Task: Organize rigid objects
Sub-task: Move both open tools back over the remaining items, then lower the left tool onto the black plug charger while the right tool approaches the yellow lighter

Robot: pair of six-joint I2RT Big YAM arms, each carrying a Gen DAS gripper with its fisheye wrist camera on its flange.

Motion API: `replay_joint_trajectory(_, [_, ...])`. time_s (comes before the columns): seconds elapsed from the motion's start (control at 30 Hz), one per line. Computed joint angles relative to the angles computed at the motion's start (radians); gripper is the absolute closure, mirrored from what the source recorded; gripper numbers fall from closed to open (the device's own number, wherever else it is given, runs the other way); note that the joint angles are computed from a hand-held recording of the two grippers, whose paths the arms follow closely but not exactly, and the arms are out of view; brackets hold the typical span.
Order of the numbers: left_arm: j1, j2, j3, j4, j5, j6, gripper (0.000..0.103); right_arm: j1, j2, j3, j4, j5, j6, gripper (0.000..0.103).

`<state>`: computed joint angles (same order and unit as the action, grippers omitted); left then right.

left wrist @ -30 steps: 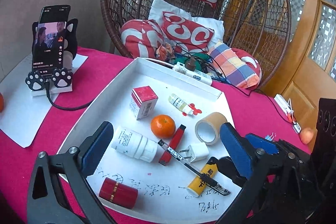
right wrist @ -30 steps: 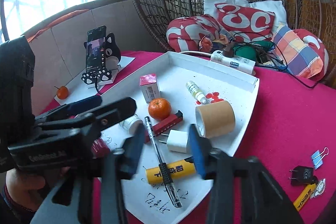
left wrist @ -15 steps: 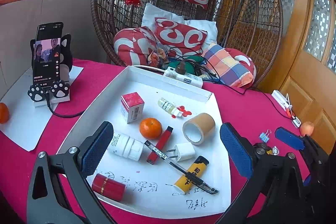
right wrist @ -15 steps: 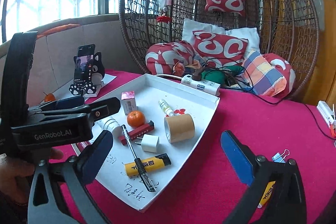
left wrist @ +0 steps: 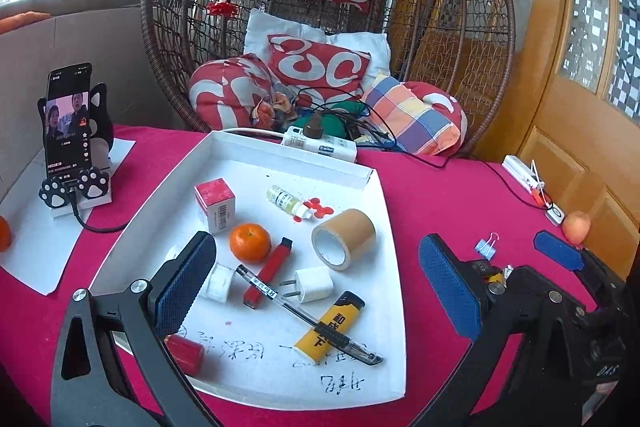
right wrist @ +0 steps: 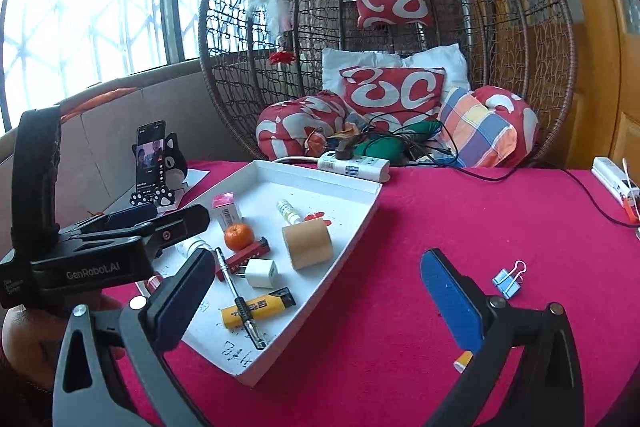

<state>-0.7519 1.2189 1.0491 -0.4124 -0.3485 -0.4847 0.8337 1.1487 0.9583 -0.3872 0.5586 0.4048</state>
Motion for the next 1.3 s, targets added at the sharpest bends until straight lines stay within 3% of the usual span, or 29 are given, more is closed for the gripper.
replay_joint_trajectory(0.27, [-0.031,0.034,0.031,-0.018,0.003,0.022,0.0,-0.067,-0.111,-0.092,-0.049,0.023,0.098,0.0])
replay_joint_trajectory(0.6, [-0.051,0.057,0.047,-0.018,0.025,0.035,0.0,-0.204,-0.286,-0.206,-0.209,0.086,0.243,0.0])
replay_joint_trajectory(0.7, [-0.062,0.074,0.061,-0.025,0.042,0.04,0.001,-0.234,-0.306,-0.219,-0.232,0.049,0.229,0.0])
replay_joint_trajectory(0.83, [-0.082,0.097,0.079,-0.038,0.054,0.067,0.001,-0.278,-0.278,-0.219,-0.232,-0.078,0.137,0.0])
replay_joint_trajectory(0.93, [-0.093,0.124,0.106,-0.055,0.072,0.084,0.001,-0.283,-0.265,-0.23,-0.24,-0.099,0.132,0.0])
replay_joint_trajectory(1.03, [-0.105,0.18,0.167,-0.086,0.113,0.129,0.001,-0.303,-0.262,-0.243,-0.251,-0.118,0.161,0.0])
replay_joint_trajectory(1.17, [-0.129,0.303,0.302,-0.149,0.156,0.245,0.0,-0.337,-0.279,-0.264,-0.248,-0.15,0.182,0.0])
replay_joint_trajectory(1.3, [-0.141,0.475,0.495,-0.288,0.214,0.378,0.0,-0.382,-0.31,-0.288,-0.225,-0.215,0.216,0.0])
